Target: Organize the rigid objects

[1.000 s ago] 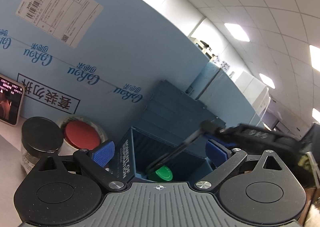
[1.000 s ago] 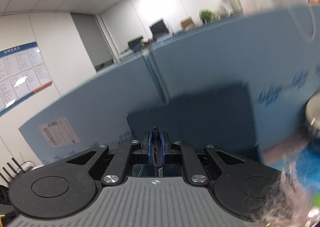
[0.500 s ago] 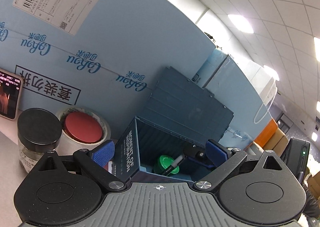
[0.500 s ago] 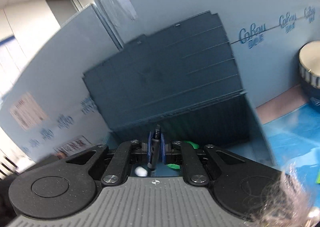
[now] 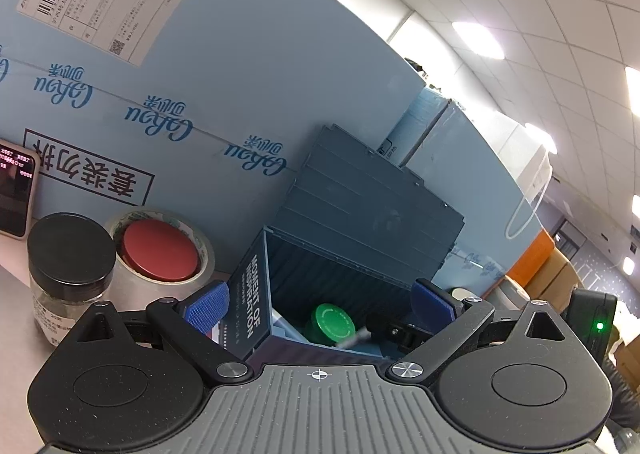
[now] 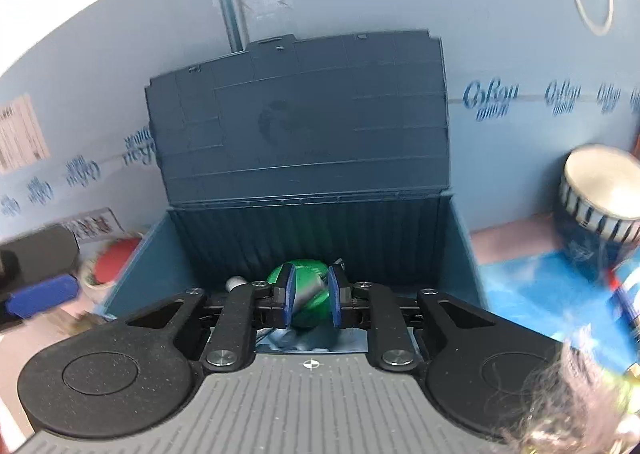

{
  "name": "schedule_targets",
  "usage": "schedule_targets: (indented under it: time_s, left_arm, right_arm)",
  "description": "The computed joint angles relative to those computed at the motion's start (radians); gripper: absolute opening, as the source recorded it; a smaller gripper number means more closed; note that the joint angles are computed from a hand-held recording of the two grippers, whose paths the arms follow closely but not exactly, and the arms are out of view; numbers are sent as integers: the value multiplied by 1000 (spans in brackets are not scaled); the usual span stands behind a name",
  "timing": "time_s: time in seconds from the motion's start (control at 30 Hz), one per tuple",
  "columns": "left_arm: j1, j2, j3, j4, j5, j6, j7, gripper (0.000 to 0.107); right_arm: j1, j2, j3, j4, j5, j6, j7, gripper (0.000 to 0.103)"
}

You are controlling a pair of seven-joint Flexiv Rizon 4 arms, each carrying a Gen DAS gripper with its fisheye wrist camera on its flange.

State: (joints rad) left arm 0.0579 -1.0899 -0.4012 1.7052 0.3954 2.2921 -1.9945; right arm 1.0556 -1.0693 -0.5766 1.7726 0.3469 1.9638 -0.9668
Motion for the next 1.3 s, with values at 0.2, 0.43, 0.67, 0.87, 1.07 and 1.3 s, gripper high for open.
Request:
schedule_targets:
  time_s: [0.2, 0.43, 0.67, 0.87, 1.07, 1.3]
  left_arm:
    - [1, 1, -2, 0, 11, 4, -2, 99]
    - [-13, 12, 10, 9, 16, 36, 0, 99]
    - [-77, 56, 67, 48, -13, 121, 32, 99]
    - [-162, 101, 125, 98, -55, 213, 104, 99]
    - [-293, 119, 188, 202, -233, 371, 214, 99]
    - [-374, 119, 186, 290, -348, 484, 261, 99]
  right_arm:
    - [75, -31, -84, 23, 47, -3, 17, 38]
    - [126, -28, -117, 76, 114, 71, -5, 74]
    - [186, 9, -124, 156, 224, 170, -106, 88]
    - [212, 70, -89, 255, 313, 309, -194, 92]
    - [169, 137, 4, 342, 335, 485, -247, 96]
    - [49, 178, 174, 431, 302, 687, -234, 99]
